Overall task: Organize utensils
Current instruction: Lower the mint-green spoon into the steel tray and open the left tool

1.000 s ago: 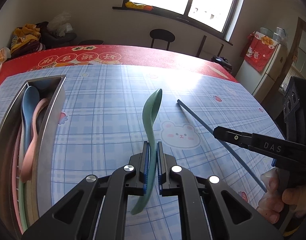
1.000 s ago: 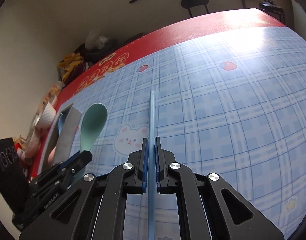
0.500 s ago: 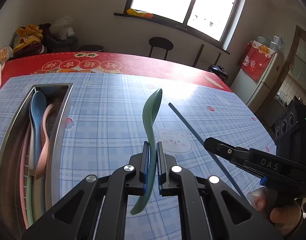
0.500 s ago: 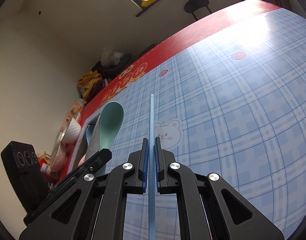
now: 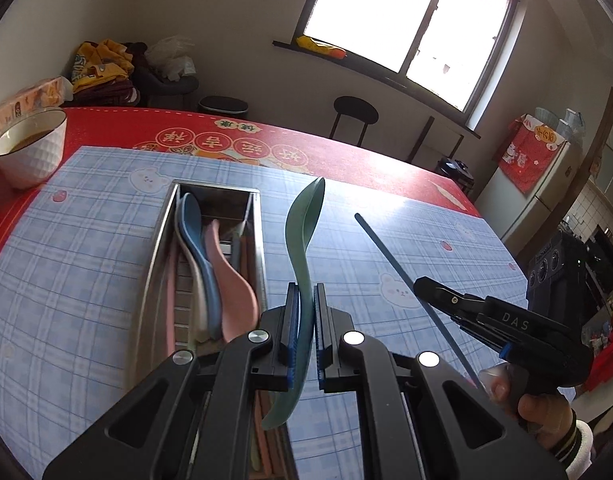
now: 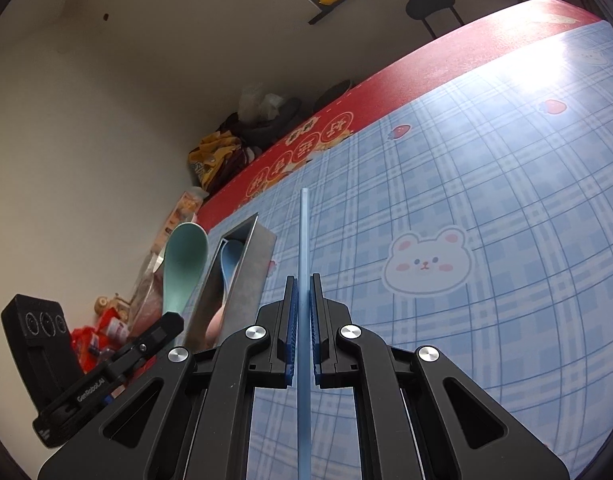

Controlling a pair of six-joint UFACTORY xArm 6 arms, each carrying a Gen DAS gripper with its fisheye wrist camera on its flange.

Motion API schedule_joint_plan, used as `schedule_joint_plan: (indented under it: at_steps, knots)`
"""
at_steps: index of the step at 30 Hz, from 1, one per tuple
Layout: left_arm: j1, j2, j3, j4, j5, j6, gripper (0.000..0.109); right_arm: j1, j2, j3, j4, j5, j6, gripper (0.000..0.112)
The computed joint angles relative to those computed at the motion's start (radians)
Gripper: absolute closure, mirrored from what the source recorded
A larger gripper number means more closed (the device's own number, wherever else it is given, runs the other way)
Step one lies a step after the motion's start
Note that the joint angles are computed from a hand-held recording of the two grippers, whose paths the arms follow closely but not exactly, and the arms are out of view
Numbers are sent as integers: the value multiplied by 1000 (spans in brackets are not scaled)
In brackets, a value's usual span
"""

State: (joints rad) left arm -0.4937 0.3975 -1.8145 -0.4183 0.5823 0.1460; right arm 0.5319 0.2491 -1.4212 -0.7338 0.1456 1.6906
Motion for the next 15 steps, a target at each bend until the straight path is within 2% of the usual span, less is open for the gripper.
schedule_joint_plan:
  at_steps: [8, 15]
  knots:
    - [64, 67, -81, 65, 88, -113, 101, 36, 99, -126, 130, 17, -141, 106]
    - [92, 314, -487, 61, 313, -240, 101, 29, 87, -106, 104, 13, -107, 106]
